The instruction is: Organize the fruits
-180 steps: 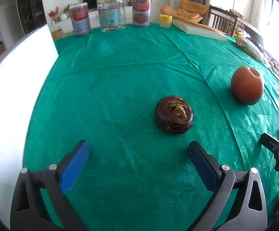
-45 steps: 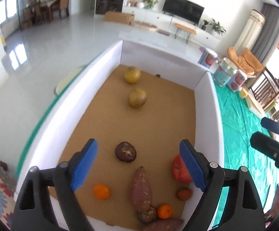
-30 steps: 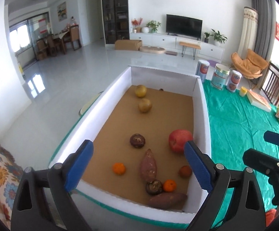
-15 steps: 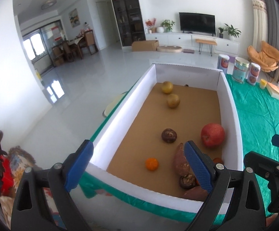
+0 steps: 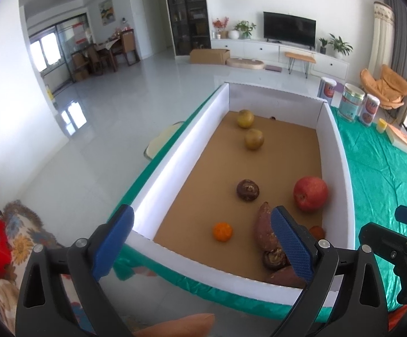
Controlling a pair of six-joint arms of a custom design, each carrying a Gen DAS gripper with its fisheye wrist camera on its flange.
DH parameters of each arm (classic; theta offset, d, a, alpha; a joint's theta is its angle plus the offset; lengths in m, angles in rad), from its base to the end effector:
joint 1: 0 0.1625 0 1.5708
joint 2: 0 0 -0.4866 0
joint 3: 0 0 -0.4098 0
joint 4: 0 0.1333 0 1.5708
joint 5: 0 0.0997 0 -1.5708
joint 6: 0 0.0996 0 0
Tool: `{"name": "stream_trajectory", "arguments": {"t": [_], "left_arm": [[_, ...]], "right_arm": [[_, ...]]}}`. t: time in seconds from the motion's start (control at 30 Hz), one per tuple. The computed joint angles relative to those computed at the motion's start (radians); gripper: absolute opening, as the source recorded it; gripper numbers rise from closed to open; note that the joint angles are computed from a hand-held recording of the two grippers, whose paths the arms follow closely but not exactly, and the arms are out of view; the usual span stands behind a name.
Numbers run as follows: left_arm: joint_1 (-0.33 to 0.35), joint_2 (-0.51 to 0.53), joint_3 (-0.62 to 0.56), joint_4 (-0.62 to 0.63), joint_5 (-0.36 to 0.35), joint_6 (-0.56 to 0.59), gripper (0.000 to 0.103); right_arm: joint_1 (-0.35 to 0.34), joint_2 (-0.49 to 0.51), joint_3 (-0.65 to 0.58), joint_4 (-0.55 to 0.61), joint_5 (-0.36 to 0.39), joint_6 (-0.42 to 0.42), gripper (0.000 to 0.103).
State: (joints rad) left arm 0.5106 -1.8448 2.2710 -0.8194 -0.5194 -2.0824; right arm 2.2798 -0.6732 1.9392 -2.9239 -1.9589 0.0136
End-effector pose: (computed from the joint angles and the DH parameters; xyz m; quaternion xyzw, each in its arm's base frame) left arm -0.0968 -0.3061 0.3505 -0.1088 0.7637 -0.4176 0.4802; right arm 0.4702 -0.4013 -0.0082 0.3261 -0.9245 0.1081 0.1651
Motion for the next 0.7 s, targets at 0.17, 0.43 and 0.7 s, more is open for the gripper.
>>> {"name": "stream_trajectory", "arguments": {"t": [0.17, 0.43, 0.7], "left_arm": [[0.006, -0.019, 0.004, -0.032, 0.006, 0.032, 0.099], [0.021, -0.028, 0.002, -0.042, 0.006, 0.049, 0.099], [0.045, -0.058, 0.008, -0.090, 0.011, 0.096, 0.099]], "right_arm": [[0.017, 0.003, -0.011, 0.012, -0.023, -0.002, 0.103], [0.029, 0.014, -0.027, 0.031, -0.047, -0.007, 0.103], [0.042, 0.029, -0.042, 0.042, -0.076, -0.011, 0.103]]}}
